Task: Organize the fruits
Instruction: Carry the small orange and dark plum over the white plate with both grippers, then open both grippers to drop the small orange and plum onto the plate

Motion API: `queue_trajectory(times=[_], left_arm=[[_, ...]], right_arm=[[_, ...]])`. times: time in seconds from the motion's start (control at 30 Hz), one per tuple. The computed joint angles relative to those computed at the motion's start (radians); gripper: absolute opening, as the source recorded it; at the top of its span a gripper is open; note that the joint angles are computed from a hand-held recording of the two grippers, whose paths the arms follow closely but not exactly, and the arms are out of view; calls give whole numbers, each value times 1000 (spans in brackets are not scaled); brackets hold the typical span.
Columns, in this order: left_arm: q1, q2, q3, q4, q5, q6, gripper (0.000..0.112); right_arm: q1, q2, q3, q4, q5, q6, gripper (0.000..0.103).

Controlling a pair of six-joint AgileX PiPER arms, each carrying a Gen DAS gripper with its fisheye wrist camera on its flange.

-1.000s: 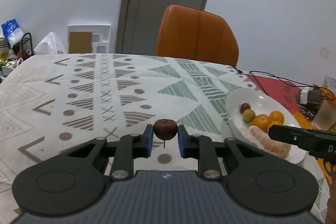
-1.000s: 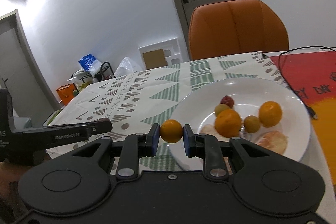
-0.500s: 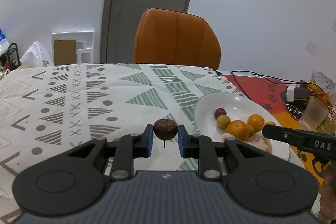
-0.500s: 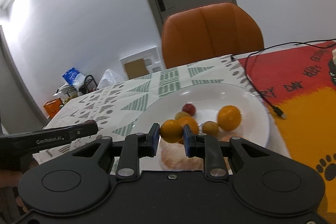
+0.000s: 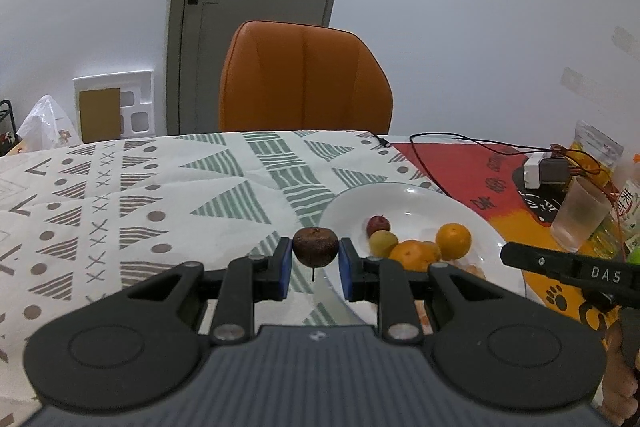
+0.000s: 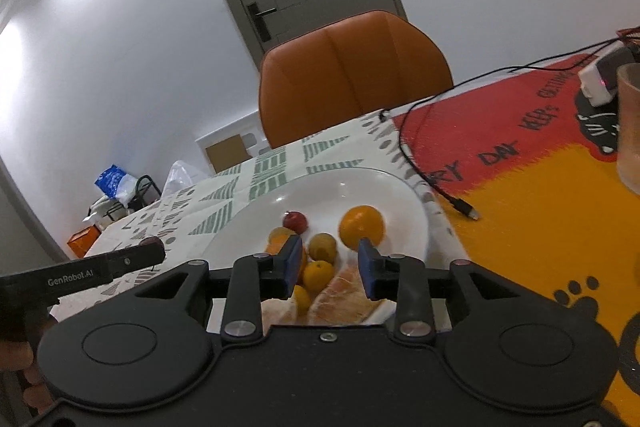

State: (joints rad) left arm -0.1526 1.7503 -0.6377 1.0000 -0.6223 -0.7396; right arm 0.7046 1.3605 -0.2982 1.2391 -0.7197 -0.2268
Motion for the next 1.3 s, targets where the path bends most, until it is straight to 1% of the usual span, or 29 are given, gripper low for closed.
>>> queue_trajectory(times=[0.1,0.2,0.27,0.33,0.4,0.47,0.5,0.63,0.7,0.77,0.9,0.97,1.0,1.07,1.13,1.2,1.27,1.3], left_arm=[[-20,-3,-2,-3,5,-3,23],[-43,-2,-9,-7,10,-8,23],[-61,1,-16,-15,16,-9,23],[-76,6,-26,-18,27,-19,23],[-88,6,-31,-24,38,-27,23],[-91,1,-18,-57,20,3,27],[-91,-4,-14,-59,17,3,27],[-91,-28,-3,-60,39,-6,34],[-84,-43,9,-70,46,1,41],[-79,-60,20,-87,57,11,51],[-55,-91,42,-69,60,-1,60],[-50,-111,61,-107,67,38,63],[-52,-125,74,-151,76,79,65],[-41,-145,88,-171,85,98,73],[-14,-162,101,-142,75,75,75],[1,-183,110,-124,81,62,78],[10,-208,127,-133,91,84,83],[10,-219,136,-146,101,102,83]], right_arm=[[8,-12,14,2,2,4,33],[23,-22,11,28,6,-30,33],[40,-31,8,56,1,-58,35],[59,-36,6,84,-8,-82,39],[72,-40,7,98,-12,-92,39],[74,-40,9,93,-8,-88,39],[76,-40,12,89,-7,-82,40],[78,-28,14,65,-1,-48,47],[91,-25,14,62,-8,-42,50],[100,-27,11,68,-10,-45,51],[119,-27,3,85,-16,-57,55],[136,-26,-4,104,-24,-70,57],[140,-26,-6,110,-26,-75,59],[158,-28,-13,136,-35,-95,61],[176,-35,-18,164,-43,-117,68],[200,-41,-24,193,-60,-134,72],[222,-49,-28,212,-73,-151,76],[236,-52,-32,226,-81,-159,79]])
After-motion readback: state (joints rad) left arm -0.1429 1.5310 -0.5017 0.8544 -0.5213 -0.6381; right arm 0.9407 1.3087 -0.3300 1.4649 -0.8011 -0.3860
